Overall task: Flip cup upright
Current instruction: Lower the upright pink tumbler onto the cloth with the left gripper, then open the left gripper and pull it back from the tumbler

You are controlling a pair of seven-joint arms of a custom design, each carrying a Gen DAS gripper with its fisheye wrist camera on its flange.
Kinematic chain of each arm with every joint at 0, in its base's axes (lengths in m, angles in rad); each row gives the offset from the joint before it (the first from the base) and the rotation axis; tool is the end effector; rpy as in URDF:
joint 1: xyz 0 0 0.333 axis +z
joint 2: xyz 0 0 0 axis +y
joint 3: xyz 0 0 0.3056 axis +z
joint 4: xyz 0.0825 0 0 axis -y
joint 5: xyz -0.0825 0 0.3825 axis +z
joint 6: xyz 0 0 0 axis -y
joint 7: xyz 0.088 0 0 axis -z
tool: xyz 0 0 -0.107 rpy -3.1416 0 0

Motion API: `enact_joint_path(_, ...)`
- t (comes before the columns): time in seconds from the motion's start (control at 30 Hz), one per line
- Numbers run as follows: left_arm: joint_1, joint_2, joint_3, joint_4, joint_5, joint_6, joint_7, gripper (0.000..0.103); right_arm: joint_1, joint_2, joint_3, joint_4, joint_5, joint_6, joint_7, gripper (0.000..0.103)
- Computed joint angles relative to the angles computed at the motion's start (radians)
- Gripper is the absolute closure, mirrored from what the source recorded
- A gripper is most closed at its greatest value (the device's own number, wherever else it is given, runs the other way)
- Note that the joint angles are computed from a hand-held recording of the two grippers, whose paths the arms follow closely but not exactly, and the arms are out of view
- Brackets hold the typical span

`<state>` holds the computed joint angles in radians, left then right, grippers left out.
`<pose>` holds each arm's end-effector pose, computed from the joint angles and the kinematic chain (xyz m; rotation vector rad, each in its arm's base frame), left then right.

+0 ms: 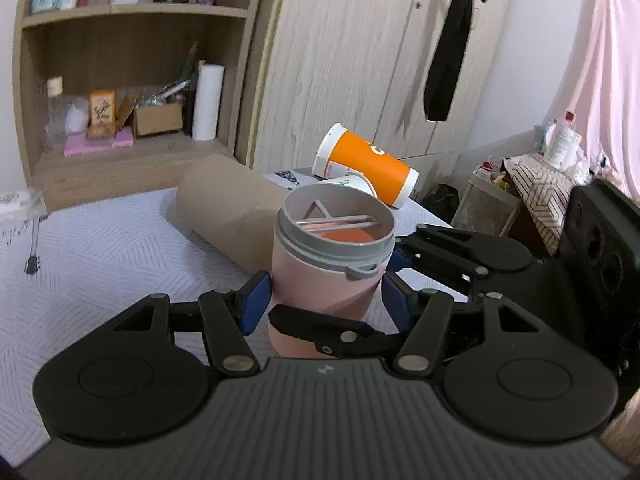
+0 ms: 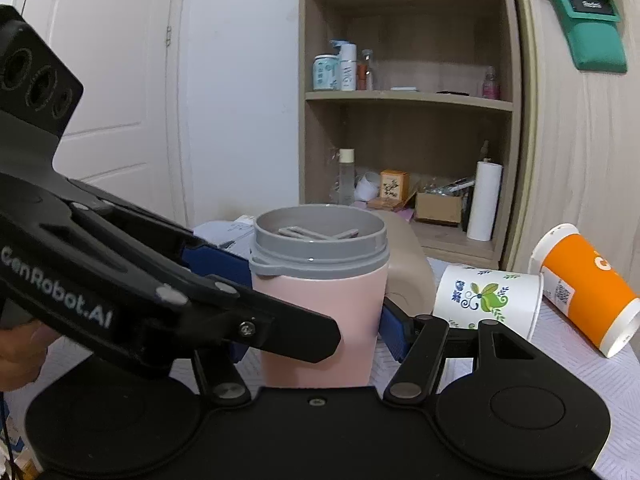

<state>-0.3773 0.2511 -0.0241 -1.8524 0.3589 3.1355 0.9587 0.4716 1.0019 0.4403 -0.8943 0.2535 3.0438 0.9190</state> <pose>0.5975 -0.2853 0.5014 -1.5777 1.8208 -1.2282 0.6565 0.4932 0.4409 -1.8230 0.6523 -0.4614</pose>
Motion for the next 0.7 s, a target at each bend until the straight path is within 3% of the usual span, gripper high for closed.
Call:
enact_joint_path(0.07,0.007,-0.005,-0.01,-0.003,-0.013,-0.009,-0.003,0.043,0.001,-0.011,-0.005,-0.016,0.002,0.004,0.008,0.03)
enact_joint_path(0.2,-0.026,-0.016,0.027,-0.019,0.017,0.013,-0.058,0.034,0.013,-0.031,-0.038,-0.051,-0.007,0.04,0.049,0.023)
enact_joint_path(0.33,-0.116,-0.024,0.13,-0.022,0.124,0.015,-0.187,0.024,0.028,-0.071,-0.1,-0.101,-0.033,0.043,0.134,0.021)
enact_joint_path(0.4,-0.13,-0.032,0.149,-0.03,0.172,0.019,-0.248,0.023,0.013,-0.092,-0.088,-0.14,-0.045,0.058,0.15,0.021)
enact_joint_path(0.5,-0.191,-0.052,0.224,-0.045,0.3,0.02,-0.412,0.021,-0.017,-0.136,-0.066,-0.225,-0.059,0.104,0.178,0.018)
enact_joint_path(0.53,-0.214,-0.065,0.249,-0.05,0.355,0.003,-0.471,0.021,-0.027,-0.149,-0.058,-0.251,-0.066,0.114,0.188,0.018)
enact_joint_path(0.63,-0.23,-0.11,0.249,-0.07,0.459,-0.081,-0.571,0.021,-0.064,-0.204,-0.033,-0.36,-0.095,0.167,0.209,0.017)
enact_joint_path(0.7,-0.243,-0.146,0.248,-0.085,0.562,-0.132,-0.678,0.021,-0.052,-0.244,-0.068,-0.422,-0.106,0.203,0.249,0.017)
